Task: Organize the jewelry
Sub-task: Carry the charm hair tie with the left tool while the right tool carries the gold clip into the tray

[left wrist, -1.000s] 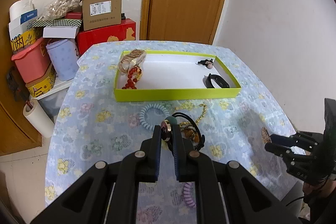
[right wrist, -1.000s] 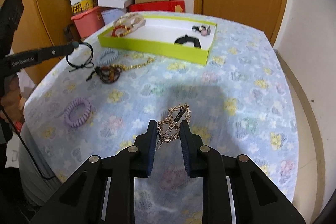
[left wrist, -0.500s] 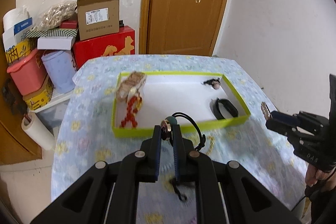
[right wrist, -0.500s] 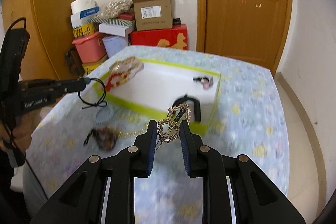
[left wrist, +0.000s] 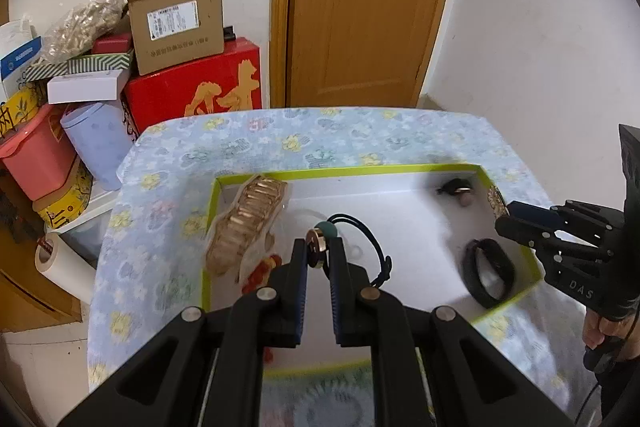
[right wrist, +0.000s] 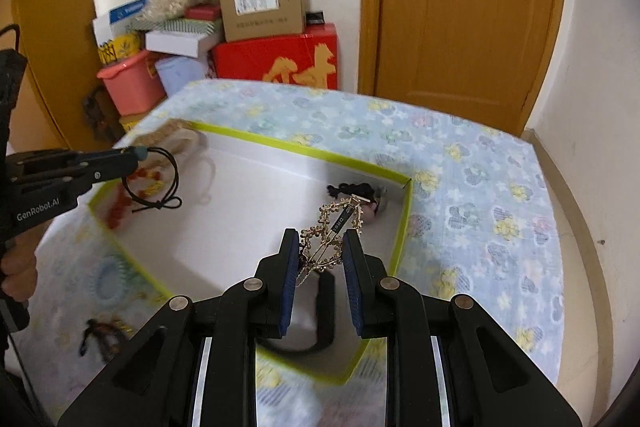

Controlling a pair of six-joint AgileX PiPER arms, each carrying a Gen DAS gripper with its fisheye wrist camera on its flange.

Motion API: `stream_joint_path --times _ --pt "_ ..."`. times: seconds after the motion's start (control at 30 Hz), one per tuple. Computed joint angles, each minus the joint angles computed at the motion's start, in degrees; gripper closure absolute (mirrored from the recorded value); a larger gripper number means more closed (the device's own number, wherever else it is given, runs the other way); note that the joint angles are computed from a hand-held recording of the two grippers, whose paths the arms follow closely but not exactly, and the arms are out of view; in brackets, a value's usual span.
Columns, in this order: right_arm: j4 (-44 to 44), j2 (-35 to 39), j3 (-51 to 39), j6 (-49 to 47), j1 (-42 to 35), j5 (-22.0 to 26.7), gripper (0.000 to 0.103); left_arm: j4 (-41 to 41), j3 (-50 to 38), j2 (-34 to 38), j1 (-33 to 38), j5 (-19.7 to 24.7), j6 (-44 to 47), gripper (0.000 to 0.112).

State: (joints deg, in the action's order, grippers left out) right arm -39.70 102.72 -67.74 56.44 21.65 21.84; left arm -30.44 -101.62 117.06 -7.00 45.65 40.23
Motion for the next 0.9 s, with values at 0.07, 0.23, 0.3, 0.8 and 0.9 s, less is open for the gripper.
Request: stream_joint_path --times 0.07,0.23,0.3,0.8,0.9 --pt "4.3 1.7 -1.6 -4.7 -1.4 0.0 0.08 2.2 -2.9 2.4 -0.9 0.5 -2.3 0.101" --pt "8.7 4.7 -4.9 -9.6 -2.3 1.8 0.08 6.7 -10.1 7.6 -3.1 2.0 -7.2 0.101" --pt "9.8 5.4 -5.6 -10.7 -2.6 2.4 0.08 8.2 -11.7 8.8 -3.8 2.0 -8.4 0.101" --pt "9.6 2.4 -2.2 -8.5 -2.2 0.4 0.065 10.4 -11.9 10.1 -5.7 -0.4 -8.3 0.089" --pt "6.1 0.3 -0.4 -4.2 -1.0 0.0 0.065 7.9 -10.3 8.4 -4.7 -0.2 -6.9 0.087"
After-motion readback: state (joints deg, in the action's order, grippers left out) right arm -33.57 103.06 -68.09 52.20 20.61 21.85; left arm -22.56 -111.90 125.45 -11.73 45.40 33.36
